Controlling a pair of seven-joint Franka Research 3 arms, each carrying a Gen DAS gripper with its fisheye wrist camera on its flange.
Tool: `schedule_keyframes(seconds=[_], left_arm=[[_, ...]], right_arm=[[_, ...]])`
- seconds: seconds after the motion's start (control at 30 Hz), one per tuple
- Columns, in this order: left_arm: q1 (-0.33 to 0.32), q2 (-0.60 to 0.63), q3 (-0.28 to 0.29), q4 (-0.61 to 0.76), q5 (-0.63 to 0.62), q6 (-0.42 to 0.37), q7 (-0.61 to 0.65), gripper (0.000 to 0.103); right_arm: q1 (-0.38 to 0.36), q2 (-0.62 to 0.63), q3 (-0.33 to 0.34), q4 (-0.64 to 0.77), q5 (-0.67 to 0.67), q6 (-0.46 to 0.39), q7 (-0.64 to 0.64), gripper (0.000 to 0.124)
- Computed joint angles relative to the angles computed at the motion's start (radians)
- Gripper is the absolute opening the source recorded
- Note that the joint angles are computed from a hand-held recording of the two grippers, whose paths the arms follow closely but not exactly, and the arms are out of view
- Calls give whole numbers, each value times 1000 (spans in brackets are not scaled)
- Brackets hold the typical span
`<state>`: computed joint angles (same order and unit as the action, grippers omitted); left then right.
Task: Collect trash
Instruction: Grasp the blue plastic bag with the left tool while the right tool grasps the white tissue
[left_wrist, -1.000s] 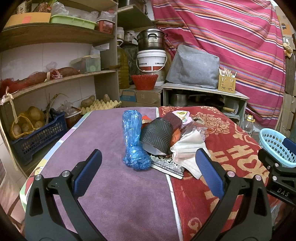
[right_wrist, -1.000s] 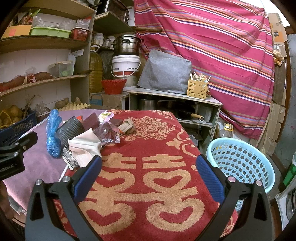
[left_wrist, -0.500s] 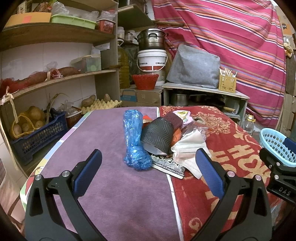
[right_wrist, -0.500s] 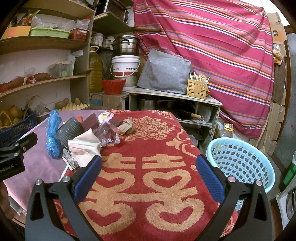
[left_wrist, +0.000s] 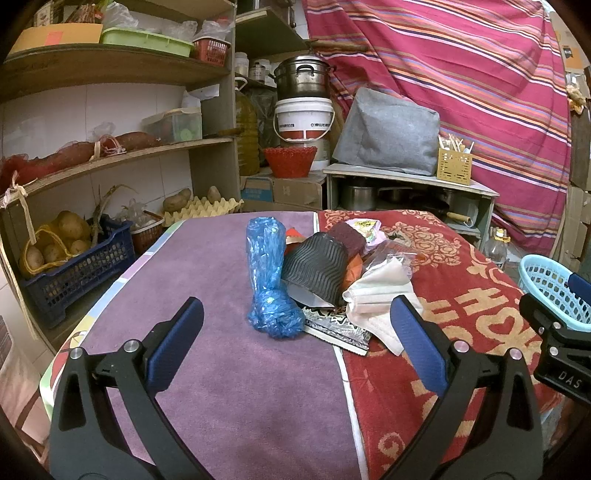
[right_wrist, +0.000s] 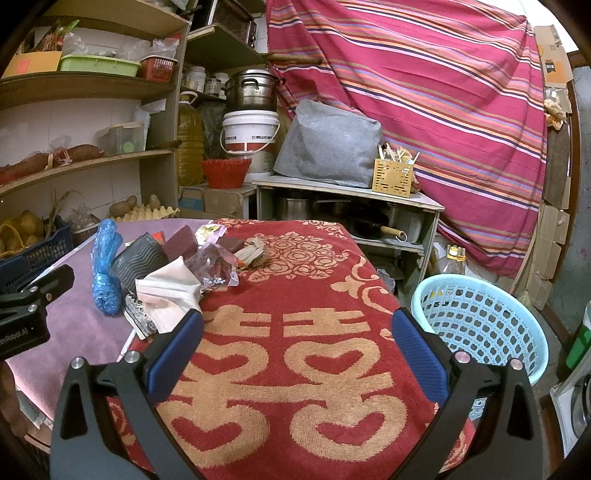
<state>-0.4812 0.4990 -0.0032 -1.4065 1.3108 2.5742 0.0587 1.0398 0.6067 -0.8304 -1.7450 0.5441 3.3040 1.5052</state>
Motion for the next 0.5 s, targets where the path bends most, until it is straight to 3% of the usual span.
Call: schedule_keyframes(seconds=[0.4,0.5], left_arm=[[19,-6,-1,-7,-32,-3,32,98],[33,4,4,23,-51,-19,84,98]], right_arm=[[-25,-16,25,7,-12,-8,-7,99],[-33,-19,14,39,-42,-50,6,99]])
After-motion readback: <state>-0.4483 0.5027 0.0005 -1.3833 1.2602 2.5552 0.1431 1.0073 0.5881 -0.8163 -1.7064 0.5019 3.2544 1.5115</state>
